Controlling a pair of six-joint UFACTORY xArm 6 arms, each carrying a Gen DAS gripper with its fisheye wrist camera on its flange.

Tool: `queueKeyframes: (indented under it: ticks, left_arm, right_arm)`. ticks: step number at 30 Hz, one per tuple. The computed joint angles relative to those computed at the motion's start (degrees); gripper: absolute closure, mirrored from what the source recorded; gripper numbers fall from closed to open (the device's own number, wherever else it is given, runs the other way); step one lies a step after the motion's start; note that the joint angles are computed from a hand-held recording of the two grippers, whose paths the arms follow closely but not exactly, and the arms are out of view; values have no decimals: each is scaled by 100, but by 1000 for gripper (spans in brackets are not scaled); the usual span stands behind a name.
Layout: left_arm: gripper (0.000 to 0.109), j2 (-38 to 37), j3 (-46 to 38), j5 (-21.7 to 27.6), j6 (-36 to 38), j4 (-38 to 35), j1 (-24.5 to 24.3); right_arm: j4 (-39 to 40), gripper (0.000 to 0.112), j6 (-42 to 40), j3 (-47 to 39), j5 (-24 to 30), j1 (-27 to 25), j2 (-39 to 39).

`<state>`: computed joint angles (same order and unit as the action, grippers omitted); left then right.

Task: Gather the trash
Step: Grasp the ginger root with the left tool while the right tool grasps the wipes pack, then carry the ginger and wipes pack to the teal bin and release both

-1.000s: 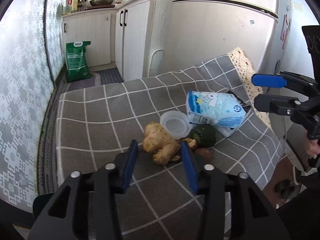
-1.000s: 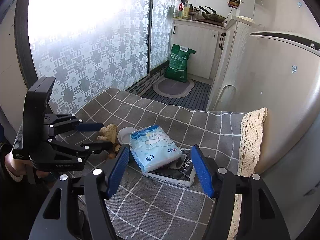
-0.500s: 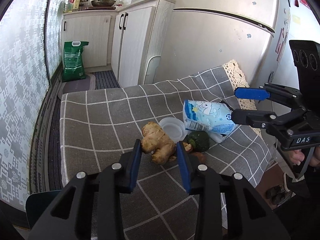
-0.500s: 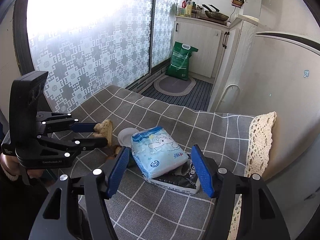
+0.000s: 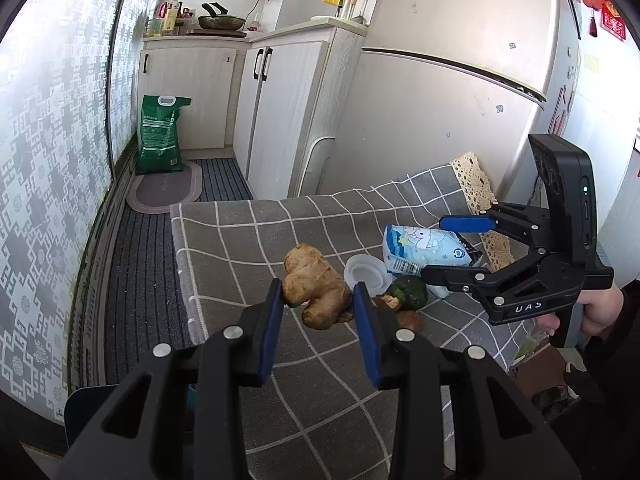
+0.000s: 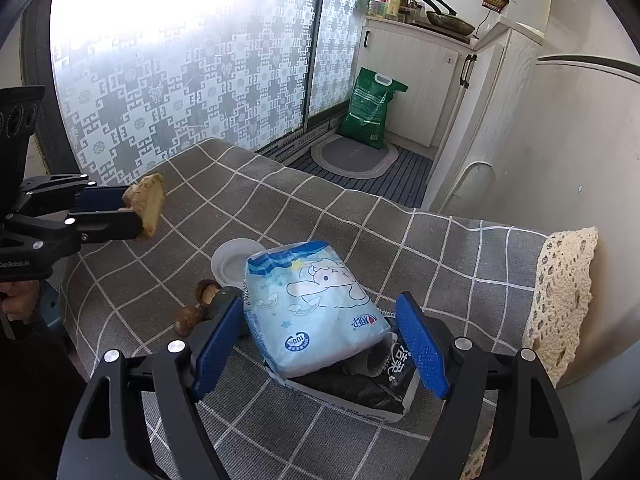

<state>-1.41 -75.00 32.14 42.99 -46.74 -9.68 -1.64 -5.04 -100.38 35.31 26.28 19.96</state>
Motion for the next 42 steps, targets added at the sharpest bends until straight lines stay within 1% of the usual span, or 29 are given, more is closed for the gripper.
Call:
queueKeyframes:
  ticks: [5,6,7,8,9,14,16,21,26,33,37,42]
  left_arm:
    - [71,-45,33,22,70,-95,84]
    - [71,-58,45,34,104,-139,109]
    - [71,-70,54,35,114,-152,126]
    - [71,-91,75,24,138,-174,139]
    - [71,-103,85,11,153,-190,148]
    - [71,-191,173,-83,211,-265,189]
    - [71,-235,219,-134,230,-285,209]
    - [71,-357,336,-245,307,-386,314]
    - [71,-485,458,-328,311,-444,496]
    - [71,-593,652,-443,149,-163,820]
    - [71,-553,758,-500,-169,306,1044]
    - [71,-386,847,-348,-628,898,1340]
  right_arm:
    - [475,34,-159,-121,103,-68,96]
    - [638,35,-226,-124,120,-88,103]
    - [820,44,-306,-119,137,-113,102]
    - [1034,48,-423,-128,187,-138,105]
    - [1071,51,-421,-136,223,-146,111]
    - [1034,56,-365,-50,191,-131,34]
    - [819,57,-199,1,114,-111,-32]
    - [618,57,17,19,-52,-49,-163]
    - [517,57,145,-178,-164,123,-160]
    - [625,57,80,-960,38,500,217]
    - [687,57,51,-1643,314,730,592]
    - [642,57,174,-2801,888,973,1279]
